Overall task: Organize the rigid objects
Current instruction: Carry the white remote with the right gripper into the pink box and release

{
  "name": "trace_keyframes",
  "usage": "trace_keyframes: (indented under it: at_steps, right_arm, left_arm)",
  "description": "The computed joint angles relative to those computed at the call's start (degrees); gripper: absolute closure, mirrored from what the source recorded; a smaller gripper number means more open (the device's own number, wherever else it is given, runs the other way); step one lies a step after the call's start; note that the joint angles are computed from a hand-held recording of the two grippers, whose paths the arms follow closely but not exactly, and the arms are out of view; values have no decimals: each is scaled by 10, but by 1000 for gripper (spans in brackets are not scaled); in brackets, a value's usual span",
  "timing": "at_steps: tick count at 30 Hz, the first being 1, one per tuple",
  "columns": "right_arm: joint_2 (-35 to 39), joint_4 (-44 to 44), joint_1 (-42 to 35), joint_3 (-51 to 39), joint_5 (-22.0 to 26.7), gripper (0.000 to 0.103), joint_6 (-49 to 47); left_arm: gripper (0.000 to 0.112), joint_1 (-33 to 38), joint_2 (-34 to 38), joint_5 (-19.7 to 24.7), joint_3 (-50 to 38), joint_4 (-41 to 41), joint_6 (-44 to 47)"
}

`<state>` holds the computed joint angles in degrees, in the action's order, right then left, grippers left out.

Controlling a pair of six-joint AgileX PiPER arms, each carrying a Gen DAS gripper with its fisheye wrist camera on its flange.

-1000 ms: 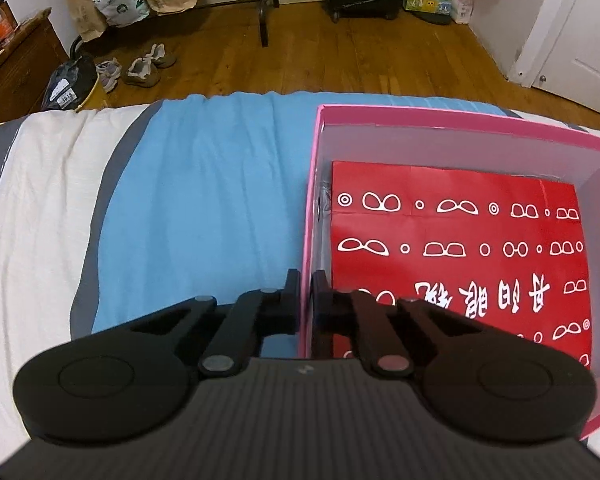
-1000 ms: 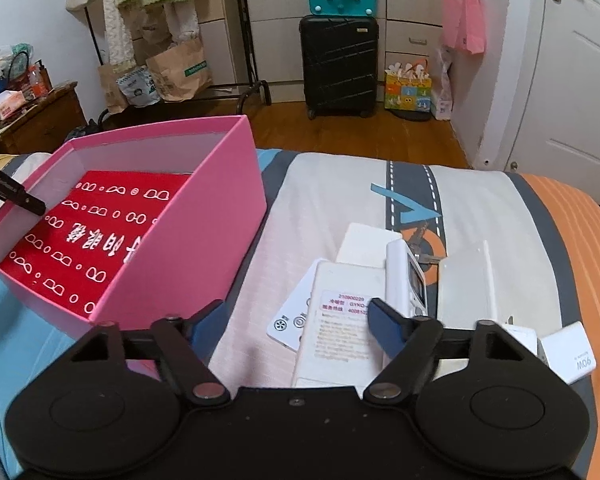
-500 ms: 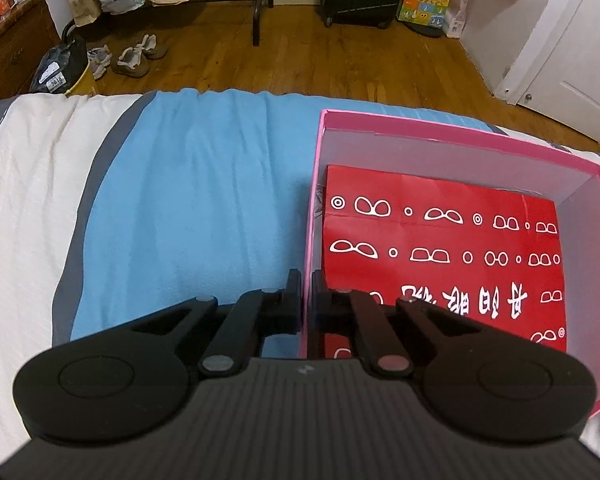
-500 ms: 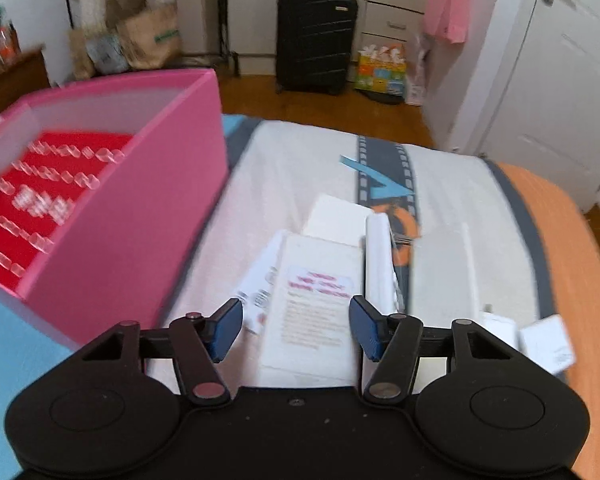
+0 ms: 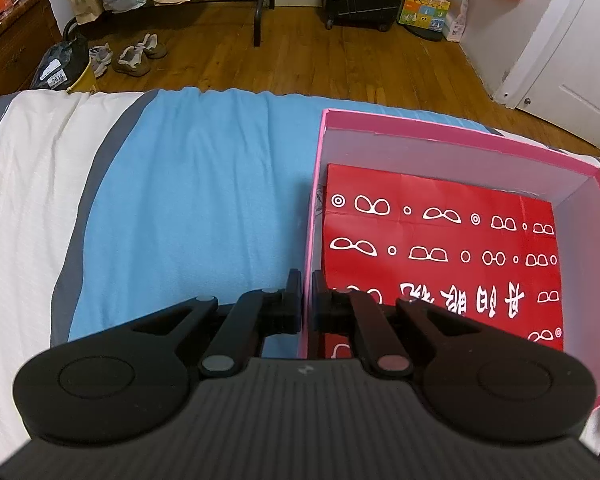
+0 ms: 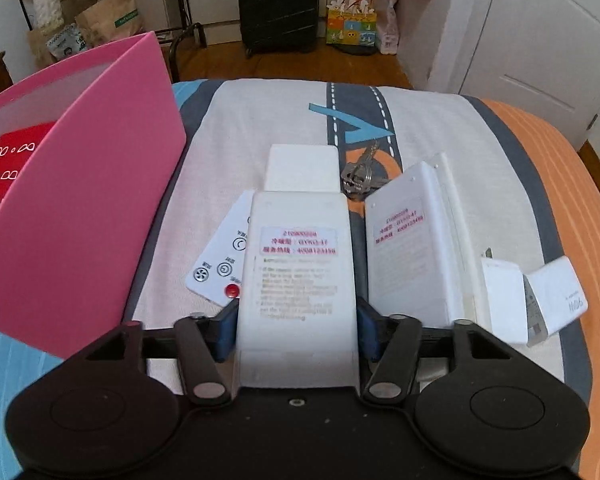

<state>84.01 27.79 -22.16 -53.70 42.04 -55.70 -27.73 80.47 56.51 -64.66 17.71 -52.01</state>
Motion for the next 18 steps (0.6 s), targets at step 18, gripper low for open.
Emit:
trace_keyframes:
  at_steps: [18]
  right_arm:
    - [-150, 104, -85, 29, 99, 42, -82]
  left_arm:
    - [108, 2, -3, -1, 2, -1, 3]
